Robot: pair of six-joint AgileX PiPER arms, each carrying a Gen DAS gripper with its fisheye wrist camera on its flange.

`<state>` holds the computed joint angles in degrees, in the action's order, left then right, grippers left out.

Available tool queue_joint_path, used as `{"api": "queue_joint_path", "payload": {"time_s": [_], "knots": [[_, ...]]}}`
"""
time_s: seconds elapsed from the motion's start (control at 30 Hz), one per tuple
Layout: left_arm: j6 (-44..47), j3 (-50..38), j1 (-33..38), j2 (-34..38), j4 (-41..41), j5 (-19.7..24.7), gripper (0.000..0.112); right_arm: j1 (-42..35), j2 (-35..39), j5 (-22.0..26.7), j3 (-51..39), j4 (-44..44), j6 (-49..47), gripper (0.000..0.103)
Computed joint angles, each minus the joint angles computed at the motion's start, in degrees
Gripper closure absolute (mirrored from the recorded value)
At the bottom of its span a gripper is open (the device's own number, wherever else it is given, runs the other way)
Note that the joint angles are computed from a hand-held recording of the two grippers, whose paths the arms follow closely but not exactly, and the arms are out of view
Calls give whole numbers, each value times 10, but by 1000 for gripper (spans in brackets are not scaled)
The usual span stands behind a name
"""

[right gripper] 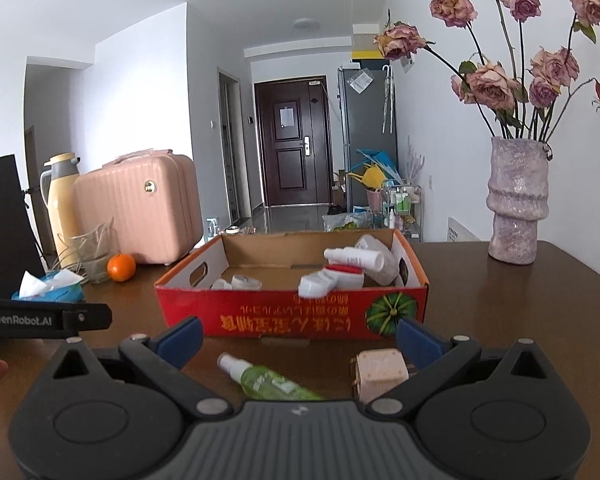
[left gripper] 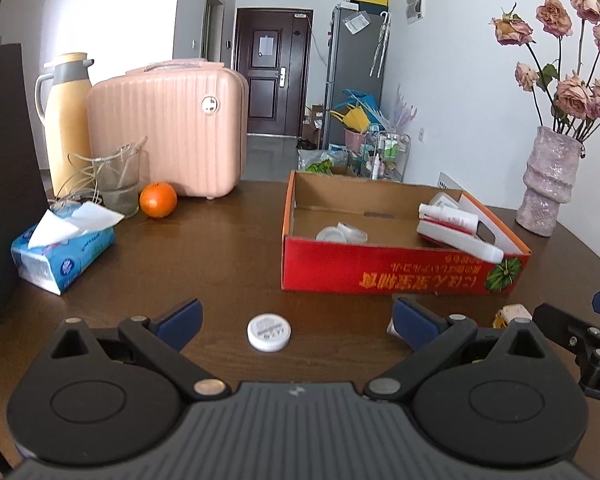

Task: Organize rigid objects
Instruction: 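Withdraw both grippers from the box and lower the left gripper to the purple cap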

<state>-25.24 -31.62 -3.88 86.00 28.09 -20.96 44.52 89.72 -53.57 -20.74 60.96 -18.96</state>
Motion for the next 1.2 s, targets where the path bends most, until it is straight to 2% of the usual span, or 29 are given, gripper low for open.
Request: {"api": "queue_joint_path", "payload": {"time_s": [0.3,0.57,0.73,0.93,1.2], "knots": [[5,45,13,-7,31,-31,9,48,32,-25,29,35,47,0],[8,43,7,2,29,-31,9,46,42,-34,38,29,77,0],[-46,29,3,26,98,-26,9,40,38,-32,42,30,81,0],[65,26,-57,58,-4,-5,9,32,35,-28,52,34,84,0],[125,-4,-97,109,-72,26,9,13,33,-19,65,24,100,0]]}}
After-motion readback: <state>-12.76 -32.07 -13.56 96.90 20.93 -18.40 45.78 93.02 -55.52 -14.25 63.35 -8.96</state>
